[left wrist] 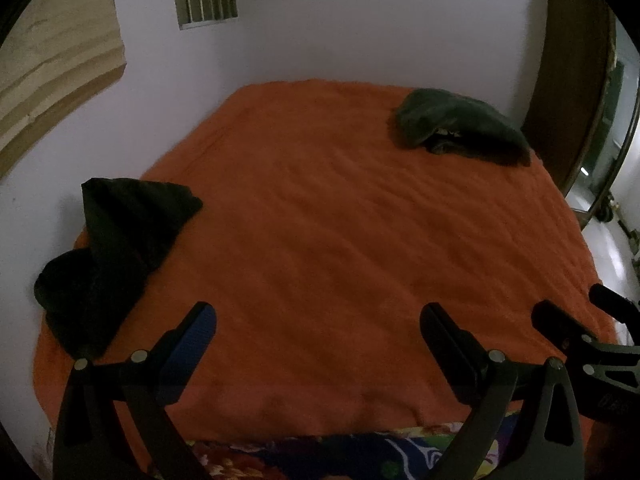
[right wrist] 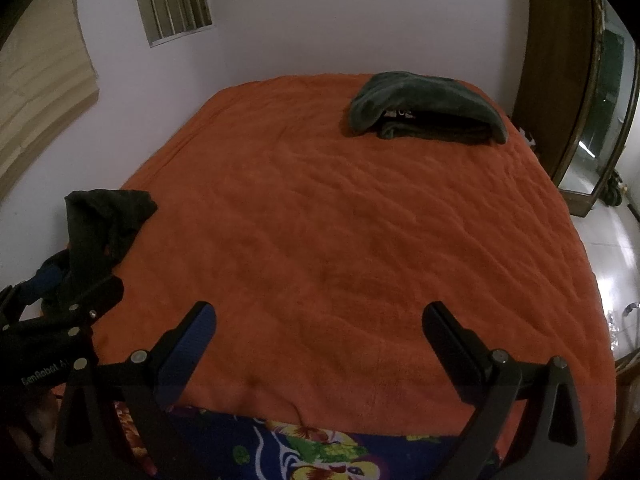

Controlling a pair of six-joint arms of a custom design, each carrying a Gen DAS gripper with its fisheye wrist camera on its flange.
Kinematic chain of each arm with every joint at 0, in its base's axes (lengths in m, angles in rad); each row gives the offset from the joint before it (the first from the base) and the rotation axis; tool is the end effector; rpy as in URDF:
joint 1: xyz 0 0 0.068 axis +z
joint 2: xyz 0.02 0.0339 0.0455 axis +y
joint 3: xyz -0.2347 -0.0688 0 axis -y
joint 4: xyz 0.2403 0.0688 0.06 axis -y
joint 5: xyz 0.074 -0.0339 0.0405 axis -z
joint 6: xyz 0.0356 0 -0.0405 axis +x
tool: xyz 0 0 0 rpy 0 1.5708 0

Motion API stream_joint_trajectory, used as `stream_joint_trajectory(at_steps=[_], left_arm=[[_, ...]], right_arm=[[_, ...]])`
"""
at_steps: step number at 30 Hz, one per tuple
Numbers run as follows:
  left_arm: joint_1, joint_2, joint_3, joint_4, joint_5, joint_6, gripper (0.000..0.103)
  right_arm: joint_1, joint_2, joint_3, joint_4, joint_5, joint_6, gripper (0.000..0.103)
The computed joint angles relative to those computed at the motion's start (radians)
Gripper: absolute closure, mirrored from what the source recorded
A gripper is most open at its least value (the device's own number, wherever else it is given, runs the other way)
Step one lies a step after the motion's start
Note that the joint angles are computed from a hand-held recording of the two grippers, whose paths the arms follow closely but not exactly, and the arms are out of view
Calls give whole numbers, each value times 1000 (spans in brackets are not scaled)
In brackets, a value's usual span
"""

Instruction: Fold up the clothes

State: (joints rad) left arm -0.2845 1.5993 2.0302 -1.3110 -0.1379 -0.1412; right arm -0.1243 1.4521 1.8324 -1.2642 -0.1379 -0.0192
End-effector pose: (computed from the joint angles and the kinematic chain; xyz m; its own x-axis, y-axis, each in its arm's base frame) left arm 0.2793 -0.0766 0.4188 -0.7598 0.0769 -0.6456 0.0879 0.9960 0.0152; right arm 0.2609 -0.0277 0.4070 -0.7678 0.0768 -0.6361 0.0216 0.9953 0.0941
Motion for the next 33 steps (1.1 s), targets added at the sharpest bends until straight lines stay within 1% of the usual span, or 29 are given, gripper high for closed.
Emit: stream_joint_trajectory(at_steps=[3,6,8,11,14,17,20,23,24,27,29,30,33], left_arm=[[-35,15,15,-9,-40,-19,1],[-58,23,18,-13,-54,-36,1],[-53,31,25,-21,-36,-42,1],[-36,48,53,-37,-10,-31,1],[-44,44,45,-26,-36,-20,1],[-63,34,21,-17,-61,-32,1],[-93,35,14,-16,-107,-48,1],[-115,35,5,-2,-124,-46,1],[-126,37,3,6,-140,-45,1],[-162,17,-36,18,-241,-40,1],[-197,38,-23,-3,-320,-44,1],[-206,46,-19,-13,-339,-48,1],[-179,47,-20,-37,-264,-76,1]], right_arm=[[11,13,20,-17,23,1,0],[29,31,49,-29,38,9,0],[33,33,51,-25,43,15,0],[30,12,13,-4,43,17,0],[35,-3,-13,10,58,18,0],[45,-16,-38,18,78,16,0],[51,-13,-35,11,77,25,0],[48,3,-9,1,70,26,0],[40,15,8,-3,64,21,0],[22,6,-8,6,51,10,0],[16,-4,-20,11,47,8,0],[11,-9,-27,14,45,2,0],[11,-11,-32,13,45,-9,0]])
